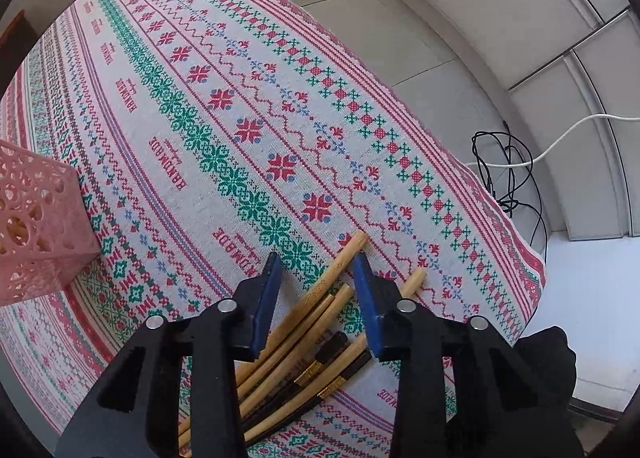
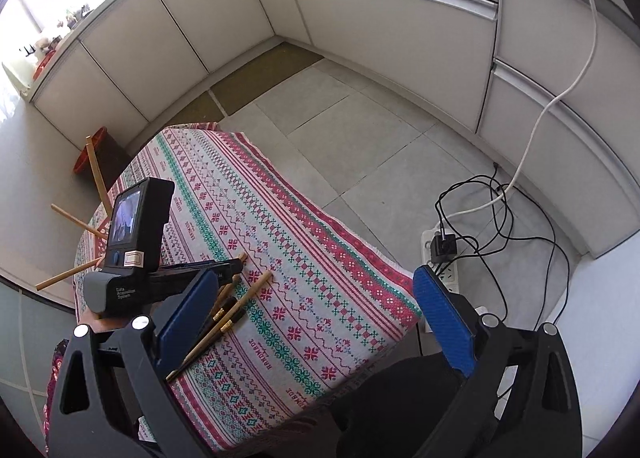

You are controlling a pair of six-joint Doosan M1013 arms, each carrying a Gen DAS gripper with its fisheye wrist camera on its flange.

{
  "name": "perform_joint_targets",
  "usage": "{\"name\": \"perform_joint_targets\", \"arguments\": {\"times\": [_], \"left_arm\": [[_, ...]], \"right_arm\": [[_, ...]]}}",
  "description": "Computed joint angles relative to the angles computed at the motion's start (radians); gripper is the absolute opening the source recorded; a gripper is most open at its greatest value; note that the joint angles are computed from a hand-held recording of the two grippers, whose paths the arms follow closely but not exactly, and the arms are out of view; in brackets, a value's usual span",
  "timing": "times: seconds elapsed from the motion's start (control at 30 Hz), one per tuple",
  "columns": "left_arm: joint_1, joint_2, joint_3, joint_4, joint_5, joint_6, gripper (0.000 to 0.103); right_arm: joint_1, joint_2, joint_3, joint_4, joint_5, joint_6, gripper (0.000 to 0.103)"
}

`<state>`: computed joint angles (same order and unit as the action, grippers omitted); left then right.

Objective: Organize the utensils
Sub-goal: 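Close the left tool on another chopstick from the pile, then lift the chopstick with the left tool while the right tool grasps another chopstick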

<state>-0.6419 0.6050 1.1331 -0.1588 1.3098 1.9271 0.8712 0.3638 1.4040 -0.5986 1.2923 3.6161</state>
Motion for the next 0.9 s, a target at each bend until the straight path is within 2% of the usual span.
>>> {"name": "perform_joint_targets", "arguments": {"times": [0.03, 0.1, 0.23, 0.33, 0.53, 0.67, 0.77, 0.9], "left_arm": [[-0.003, -0.003, 0.005, 0.008, -0.013, 0.01, 0.03], [-0.011, -0.006, 0.013, 0.035, -0.032, 0.016, 0.017], [-0.014, -0.024, 0.047, 0.041, -0.086, 0.038, 0.015], [-0.008, -0.047, 0.084, 0.063, -0.156, 0.037, 0.012], [0.051, -0.116, 0.124, 0.008, -0.229, 0.062, 0.01], [0.086, -0.186, 0.18, -0.046, -0.294, 0.092, 0.01], [0.107, -0.241, 0.228, -0.083, -0.346, 0.12, 0.009], [0.127, -0.291, 0.266, -0.111, -0.391, 0.15, 0.009]], "right_arm": [[-0.003, 0.002, -0.001, 0.008, 0.0, -0.003, 0.095], [-0.01, 0.003, 0.002, 0.027, -0.011, 0.004, 0.095], [-0.028, 0.003, 0.016, 0.074, -0.046, 0.026, 0.095], [-0.047, 0.016, 0.013, 0.116, -0.064, 0.018, 0.095], [-0.092, 0.068, -0.024, 0.215, -0.112, -0.046, 0.095], [-0.122, 0.136, -0.104, 0.266, -0.068, -0.13, 0.094], [-0.141, 0.182, -0.159, 0.313, -0.035, -0.183, 0.087], [-0.163, 0.217, -0.187, 0.384, -0.041, -0.2, 0.079]]}}
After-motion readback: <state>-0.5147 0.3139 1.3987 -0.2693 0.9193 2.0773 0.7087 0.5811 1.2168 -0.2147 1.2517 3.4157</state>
